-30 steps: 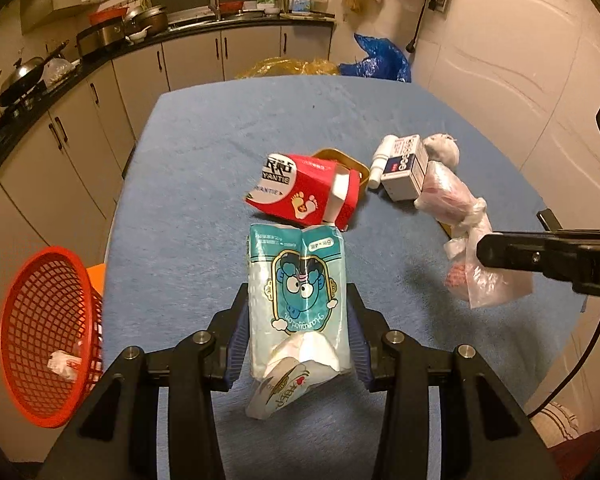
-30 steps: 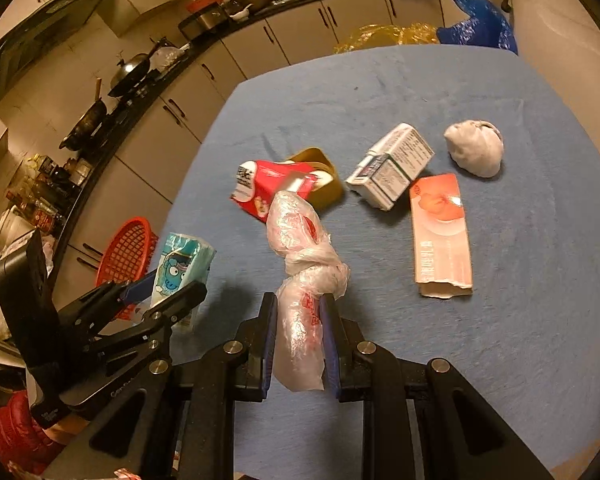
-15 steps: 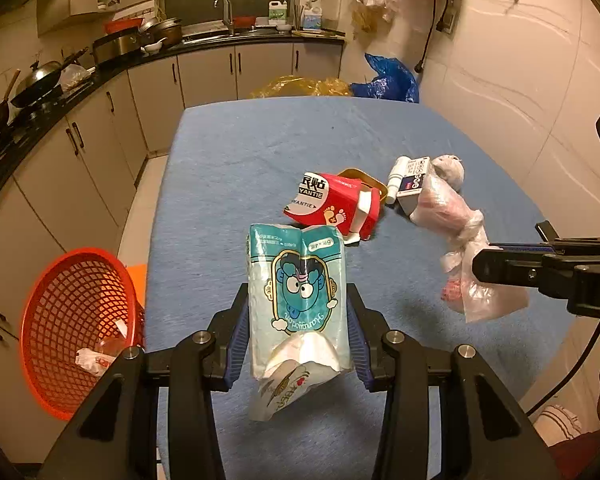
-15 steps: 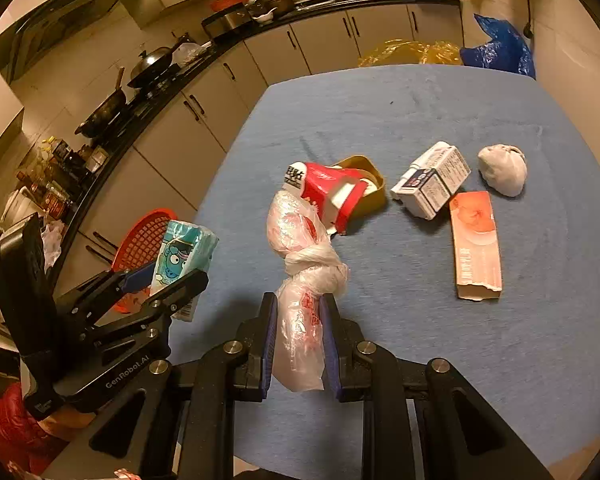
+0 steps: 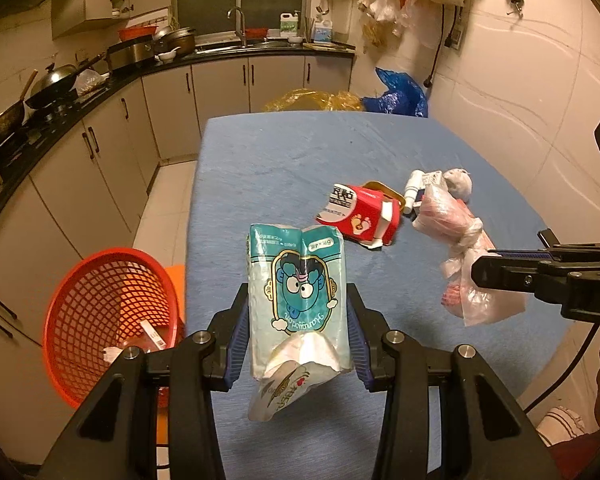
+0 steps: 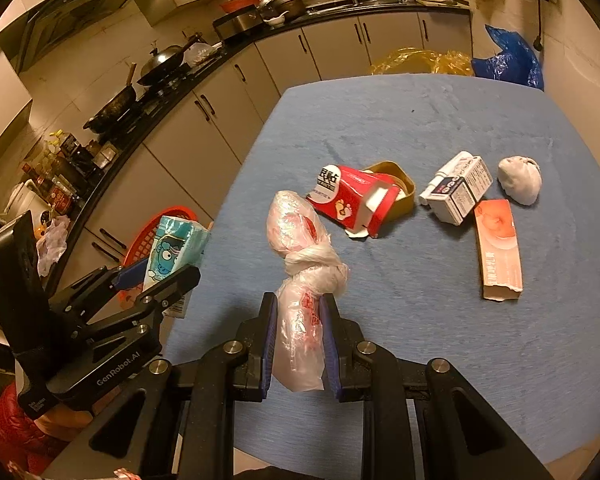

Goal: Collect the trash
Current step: 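Carry the tissue pack with the left tool while the right tool carries the plastic bag into the red basket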

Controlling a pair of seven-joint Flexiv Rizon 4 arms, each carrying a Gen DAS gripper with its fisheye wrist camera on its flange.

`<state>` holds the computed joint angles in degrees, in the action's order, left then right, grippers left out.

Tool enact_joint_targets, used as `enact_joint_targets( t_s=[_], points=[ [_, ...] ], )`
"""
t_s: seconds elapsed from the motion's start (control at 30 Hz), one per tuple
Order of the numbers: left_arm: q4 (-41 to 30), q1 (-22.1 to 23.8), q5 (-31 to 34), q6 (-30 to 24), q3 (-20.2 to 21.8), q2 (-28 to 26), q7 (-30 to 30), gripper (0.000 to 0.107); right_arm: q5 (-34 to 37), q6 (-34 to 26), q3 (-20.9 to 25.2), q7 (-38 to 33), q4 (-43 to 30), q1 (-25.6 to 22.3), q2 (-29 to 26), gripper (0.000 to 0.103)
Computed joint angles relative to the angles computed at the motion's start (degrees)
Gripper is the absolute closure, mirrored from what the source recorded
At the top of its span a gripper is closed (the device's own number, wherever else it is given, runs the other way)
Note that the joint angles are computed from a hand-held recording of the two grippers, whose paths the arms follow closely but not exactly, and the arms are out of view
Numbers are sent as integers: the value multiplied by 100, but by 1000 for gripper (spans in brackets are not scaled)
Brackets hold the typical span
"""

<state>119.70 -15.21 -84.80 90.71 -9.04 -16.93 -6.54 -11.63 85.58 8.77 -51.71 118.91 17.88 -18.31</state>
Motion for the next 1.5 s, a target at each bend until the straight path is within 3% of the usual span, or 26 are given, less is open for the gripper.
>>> enact_joint_targets(
  t_s=[0.5, 0.93, 1.5],
  points=[
    [-56, -2, -456, -19, 327, 124, 471, 65, -200, 36, -62, 218, -299, 292, -242, 80],
    [-60, 422, -86, -47, 360, 68, 67, 64, -44, -161, 201, -35, -877, 278, -607, 80],
    [-122, 1043, 316, 114, 225, -55, -413, 64, 374, -558, 724, -897, -2014, 291, -1227, 80]
  ],
)
